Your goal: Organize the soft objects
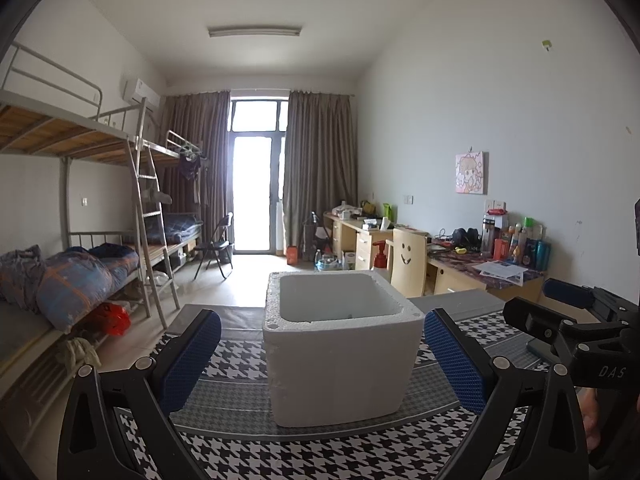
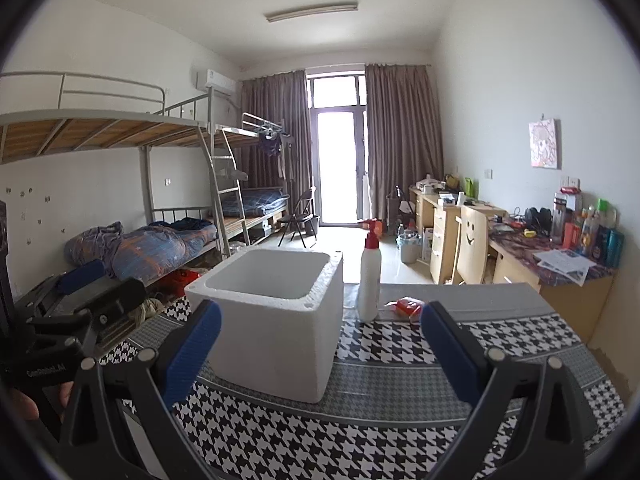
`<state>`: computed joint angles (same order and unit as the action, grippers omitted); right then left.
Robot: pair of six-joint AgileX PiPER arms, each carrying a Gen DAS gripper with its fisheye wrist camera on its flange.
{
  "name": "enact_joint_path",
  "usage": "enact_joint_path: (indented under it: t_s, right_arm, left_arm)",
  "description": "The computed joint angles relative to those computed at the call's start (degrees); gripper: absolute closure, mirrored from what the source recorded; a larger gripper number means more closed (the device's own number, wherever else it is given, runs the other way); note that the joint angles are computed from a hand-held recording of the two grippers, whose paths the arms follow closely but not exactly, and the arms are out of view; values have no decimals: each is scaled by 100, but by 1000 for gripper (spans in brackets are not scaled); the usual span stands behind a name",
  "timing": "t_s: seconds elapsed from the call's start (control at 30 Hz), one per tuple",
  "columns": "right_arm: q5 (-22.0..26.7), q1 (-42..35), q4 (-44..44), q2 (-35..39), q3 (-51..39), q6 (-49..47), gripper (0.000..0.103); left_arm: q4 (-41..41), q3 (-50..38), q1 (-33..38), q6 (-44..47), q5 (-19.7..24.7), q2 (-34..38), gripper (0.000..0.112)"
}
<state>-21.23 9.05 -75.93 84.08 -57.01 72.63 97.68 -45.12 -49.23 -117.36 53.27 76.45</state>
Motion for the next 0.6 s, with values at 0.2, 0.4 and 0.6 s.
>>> enact_joint_path:
  t_s: [0.2, 0.4, 0.6]
  right_arm:
    - [-93, -69, 701, -64, 261, -671, 2]
    - [-294, -176, 1083, -72, 459, -1066, 2]
    - [-438, -263, 1253, -77, 594, -1285, 2]
  left_arm:
    - [-48, 36, 71, -33, -127, 5, 10]
    - [-19, 127, -61, -142, 58, 50, 10]
    - [-64, 233, -180, -213, 75, 24, 10]
